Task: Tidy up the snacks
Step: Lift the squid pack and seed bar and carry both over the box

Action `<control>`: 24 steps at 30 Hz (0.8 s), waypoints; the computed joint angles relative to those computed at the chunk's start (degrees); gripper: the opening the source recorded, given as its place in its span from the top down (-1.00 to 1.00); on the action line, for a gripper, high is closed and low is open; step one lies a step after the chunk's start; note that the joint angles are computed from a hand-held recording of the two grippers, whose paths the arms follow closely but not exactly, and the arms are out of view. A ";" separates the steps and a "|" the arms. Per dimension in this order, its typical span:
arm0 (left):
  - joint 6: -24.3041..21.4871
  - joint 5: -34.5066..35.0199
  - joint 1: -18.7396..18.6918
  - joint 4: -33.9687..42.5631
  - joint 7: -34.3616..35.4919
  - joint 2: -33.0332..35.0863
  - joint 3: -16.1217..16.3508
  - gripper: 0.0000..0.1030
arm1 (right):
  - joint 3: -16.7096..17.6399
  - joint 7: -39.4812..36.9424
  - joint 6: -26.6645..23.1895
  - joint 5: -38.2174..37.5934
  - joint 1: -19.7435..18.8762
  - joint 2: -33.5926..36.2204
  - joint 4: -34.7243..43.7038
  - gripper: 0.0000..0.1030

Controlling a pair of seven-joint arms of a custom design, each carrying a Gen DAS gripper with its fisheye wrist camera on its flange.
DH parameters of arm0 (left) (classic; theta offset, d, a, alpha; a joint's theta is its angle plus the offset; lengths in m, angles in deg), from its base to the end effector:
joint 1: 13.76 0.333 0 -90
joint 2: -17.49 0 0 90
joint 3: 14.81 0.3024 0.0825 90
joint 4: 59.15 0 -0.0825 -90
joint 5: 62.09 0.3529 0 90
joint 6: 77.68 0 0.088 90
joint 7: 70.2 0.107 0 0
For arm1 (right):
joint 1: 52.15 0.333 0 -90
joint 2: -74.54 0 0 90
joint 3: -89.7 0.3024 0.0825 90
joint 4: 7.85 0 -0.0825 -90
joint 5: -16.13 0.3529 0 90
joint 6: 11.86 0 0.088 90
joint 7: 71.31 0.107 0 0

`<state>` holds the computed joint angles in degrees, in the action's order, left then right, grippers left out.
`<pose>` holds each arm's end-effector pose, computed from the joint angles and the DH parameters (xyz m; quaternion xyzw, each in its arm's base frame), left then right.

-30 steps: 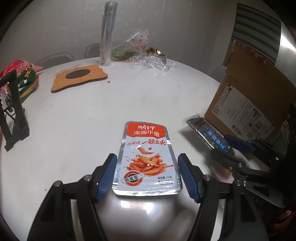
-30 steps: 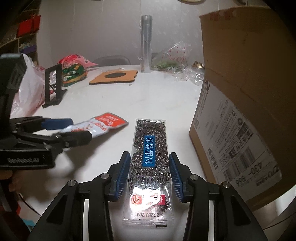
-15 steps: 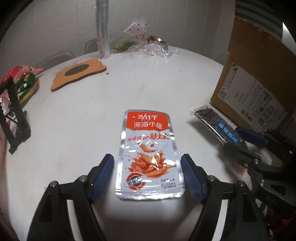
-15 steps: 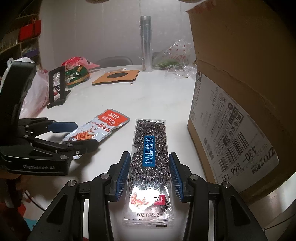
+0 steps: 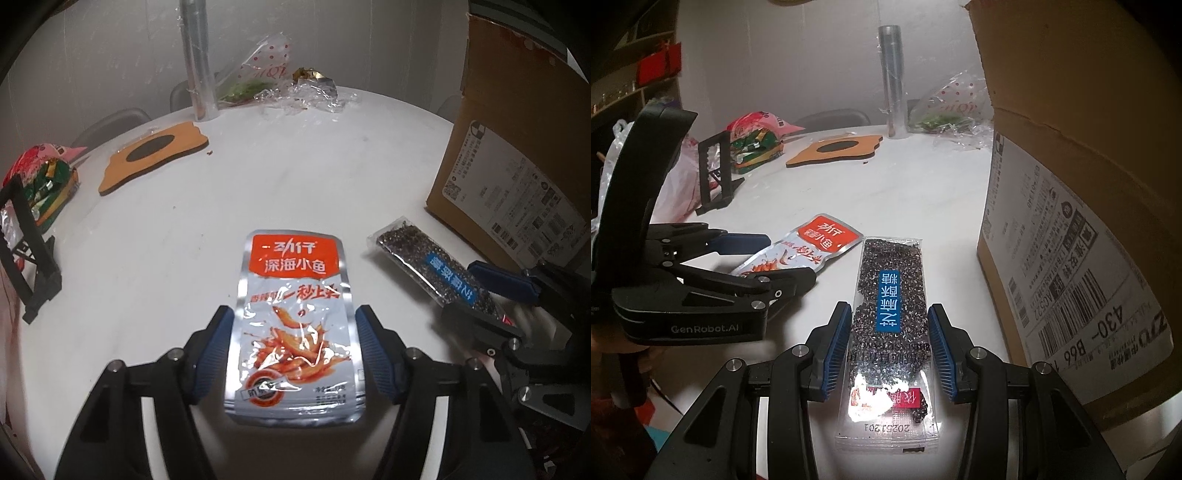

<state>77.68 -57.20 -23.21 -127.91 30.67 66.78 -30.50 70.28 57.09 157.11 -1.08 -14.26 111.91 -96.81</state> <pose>0.7229 -0.2586 0.3572 -0.4686 0.8167 -0.2949 0.1628 0.6527 0.2976 0.3744 -0.6722 0.6243 -0.2593 0.3019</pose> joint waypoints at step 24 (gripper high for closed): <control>22.41 -5.60 19.69 -22.02 9.58 -16.44 -20.48 -0.26 | -3.22 -5.21 5.64 -5.40 3.74 -7.56 2.19 0.25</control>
